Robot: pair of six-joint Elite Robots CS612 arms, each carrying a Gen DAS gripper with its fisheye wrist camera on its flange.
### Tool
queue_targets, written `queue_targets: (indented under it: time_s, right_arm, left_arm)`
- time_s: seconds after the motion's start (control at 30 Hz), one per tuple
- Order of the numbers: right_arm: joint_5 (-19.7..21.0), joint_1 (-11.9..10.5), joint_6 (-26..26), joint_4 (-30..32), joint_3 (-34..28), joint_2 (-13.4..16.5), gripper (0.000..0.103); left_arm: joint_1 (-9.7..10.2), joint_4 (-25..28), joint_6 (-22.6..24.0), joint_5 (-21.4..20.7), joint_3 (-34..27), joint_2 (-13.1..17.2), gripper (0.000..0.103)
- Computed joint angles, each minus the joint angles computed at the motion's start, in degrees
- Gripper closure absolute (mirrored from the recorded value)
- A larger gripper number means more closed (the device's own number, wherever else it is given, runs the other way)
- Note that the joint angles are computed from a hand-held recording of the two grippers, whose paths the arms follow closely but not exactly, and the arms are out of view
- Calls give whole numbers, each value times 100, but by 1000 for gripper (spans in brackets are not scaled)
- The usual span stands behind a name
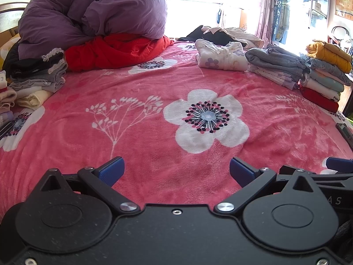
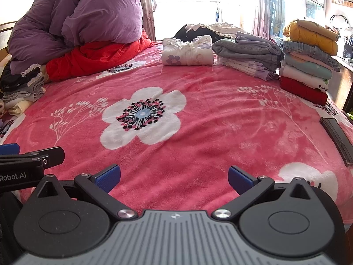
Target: Fold clothes
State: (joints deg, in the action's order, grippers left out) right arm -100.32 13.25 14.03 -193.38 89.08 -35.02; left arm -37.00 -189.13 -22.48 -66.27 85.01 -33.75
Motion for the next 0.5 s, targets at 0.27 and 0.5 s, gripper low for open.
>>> queue_targets:
  time_s: [0.27,0.5]
  right_arm:
    - [5,-2,35,-1,-8,11,0]
    - [8,-2,39,14,-15,10,0]
  left_arm:
    - [1,-3,10,-18,-6,8,0]
    - [4,-10,14,-23,-6,8,0]
